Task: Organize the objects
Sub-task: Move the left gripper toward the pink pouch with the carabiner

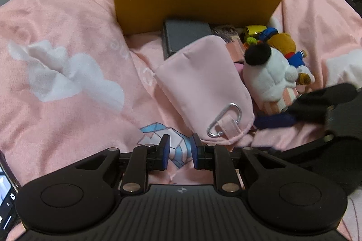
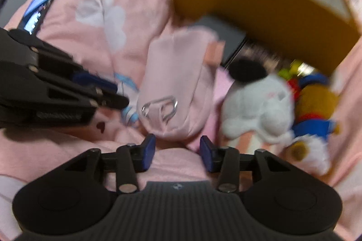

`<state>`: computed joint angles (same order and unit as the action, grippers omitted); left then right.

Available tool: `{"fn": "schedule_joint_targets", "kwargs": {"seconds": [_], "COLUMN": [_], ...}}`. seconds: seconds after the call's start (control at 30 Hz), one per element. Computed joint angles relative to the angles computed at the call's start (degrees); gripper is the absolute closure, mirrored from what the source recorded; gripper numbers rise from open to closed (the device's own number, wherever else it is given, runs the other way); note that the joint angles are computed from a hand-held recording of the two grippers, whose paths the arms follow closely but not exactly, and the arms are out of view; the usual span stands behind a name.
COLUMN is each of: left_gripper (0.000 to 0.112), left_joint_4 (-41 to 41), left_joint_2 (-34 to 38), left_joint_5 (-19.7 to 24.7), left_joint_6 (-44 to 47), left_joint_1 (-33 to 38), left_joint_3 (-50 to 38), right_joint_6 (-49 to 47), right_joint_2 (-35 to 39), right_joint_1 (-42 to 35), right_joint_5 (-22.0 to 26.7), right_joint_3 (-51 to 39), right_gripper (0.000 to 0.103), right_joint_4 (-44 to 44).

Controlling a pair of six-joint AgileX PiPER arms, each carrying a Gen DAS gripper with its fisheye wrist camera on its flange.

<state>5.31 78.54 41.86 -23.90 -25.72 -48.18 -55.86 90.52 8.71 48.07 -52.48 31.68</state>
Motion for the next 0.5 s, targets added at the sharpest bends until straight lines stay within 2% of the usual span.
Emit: {"fn": "schedule_joint_targets", "kwargs": {"seconds": [0.1,0.2,0.23,0.27,0.37,0.5], "left_gripper": [0.089,0.09,0.09,0.09,0.09,0.089], "left_joint_4": [1.83,1.66,1.45,1.36,1.62,0.91], "left_joint_2": [-1.16,-2.27,-2.67,-3.09,-4.47,-3.78], "left_joint_5": [-0.98,-1.34,-1.44,-1.64,-2.47,-3.47], "left_joint_6": [-1.55,-1.18,-0.85,-0.58,-0.29,0.83], "left_joint_1": [-0.28,0.5,0.87,1.25,1.84,1.58], "left_joint_3": [0.71,0.85,0.82,0.77,1.07,0.69], "right_joint_6": [-0.3,-3.09,-4.33,-5.38,-11.41,-22.61], "right_joint_2": [1.48,-0.6,-1.16,-1.64,-4.66,-8.49], "right_joint_1": [1.77,3.35,2.99,2.51,0.05,-3.12], "right_joint_5": [-2.19,-5.73,-5.65,-5.46,-6.32,-6.69], "right_joint_3": [0.25,2.55,2.99,3.32,5.48,8.23], "right_gripper": [0.055,0.062,0.069,0.085,0.092,0.094], "right_joint_4": [0.44,1.46,2.53,3.5,9.64,20.19]}}
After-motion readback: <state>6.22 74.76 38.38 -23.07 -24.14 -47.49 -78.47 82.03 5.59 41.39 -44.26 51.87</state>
